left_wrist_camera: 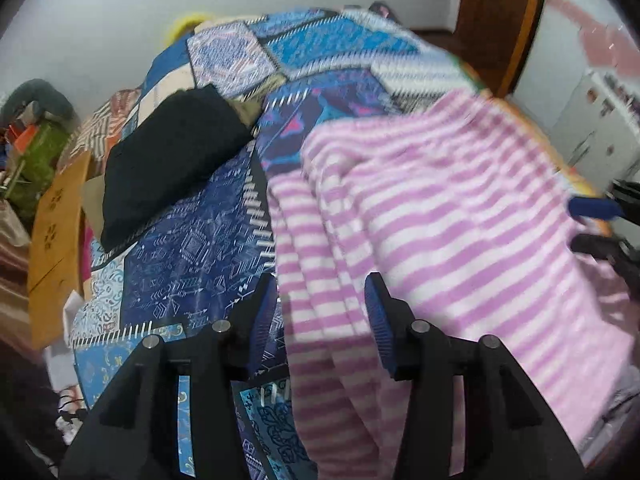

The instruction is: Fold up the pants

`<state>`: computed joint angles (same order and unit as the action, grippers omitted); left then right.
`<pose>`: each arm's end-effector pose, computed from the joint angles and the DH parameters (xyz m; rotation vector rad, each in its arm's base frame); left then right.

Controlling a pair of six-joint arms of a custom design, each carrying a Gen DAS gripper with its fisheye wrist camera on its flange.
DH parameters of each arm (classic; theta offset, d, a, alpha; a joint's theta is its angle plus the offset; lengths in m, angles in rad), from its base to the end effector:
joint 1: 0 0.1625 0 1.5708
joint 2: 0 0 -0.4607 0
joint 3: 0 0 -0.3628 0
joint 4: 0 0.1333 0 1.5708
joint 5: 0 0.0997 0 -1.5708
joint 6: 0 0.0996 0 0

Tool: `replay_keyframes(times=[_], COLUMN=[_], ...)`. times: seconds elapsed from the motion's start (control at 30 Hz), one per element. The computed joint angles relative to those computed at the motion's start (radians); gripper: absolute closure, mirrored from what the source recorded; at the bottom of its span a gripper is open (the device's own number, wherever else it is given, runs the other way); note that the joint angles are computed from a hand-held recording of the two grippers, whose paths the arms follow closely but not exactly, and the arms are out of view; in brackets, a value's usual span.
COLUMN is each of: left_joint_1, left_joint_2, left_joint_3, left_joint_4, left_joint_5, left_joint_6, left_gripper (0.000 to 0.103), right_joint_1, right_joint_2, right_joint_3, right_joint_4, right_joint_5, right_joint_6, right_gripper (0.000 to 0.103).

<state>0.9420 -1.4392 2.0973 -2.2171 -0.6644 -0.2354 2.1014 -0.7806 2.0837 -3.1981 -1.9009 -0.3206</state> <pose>-0.0914 -0.4856 0.3347 0.4509 2.2294 -0.4517 0.3643 -0.4214 0.0793 1.0886 -2.5866 0.5052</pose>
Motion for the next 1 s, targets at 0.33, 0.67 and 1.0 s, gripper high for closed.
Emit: replay_keyframes(times=[0.33, 0.67, 1.0], left_joint_1=[0.056, -0.083, -0.201], left_joint_2=[0.027, -0.214, -0.497], left_joint_3=[-0.05, 0.043, 0.183], left_joint_4=[0.017, 0.102, 0.413], left_joint_5=[0.161, -0.071, -0.122], left_joint_6=[-0.042, -0.143, -0.446], left_gripper=[0.054, 0.052, 0.039], right_joint_1=[-0.038, 0.016, 0.043], right_joint_2=[-0.02, -0.096, -0.112], right_joint_3=[0.07, 0.108, 0.19], right_joint_4=[-0.054, -0.078, -0.085], right_joint_5=[-0.122, -0.029, -0.005], right_joint_6=[0.022, 0.062, 0.142], right_gripper=[0.069, 0.069, 0.058])
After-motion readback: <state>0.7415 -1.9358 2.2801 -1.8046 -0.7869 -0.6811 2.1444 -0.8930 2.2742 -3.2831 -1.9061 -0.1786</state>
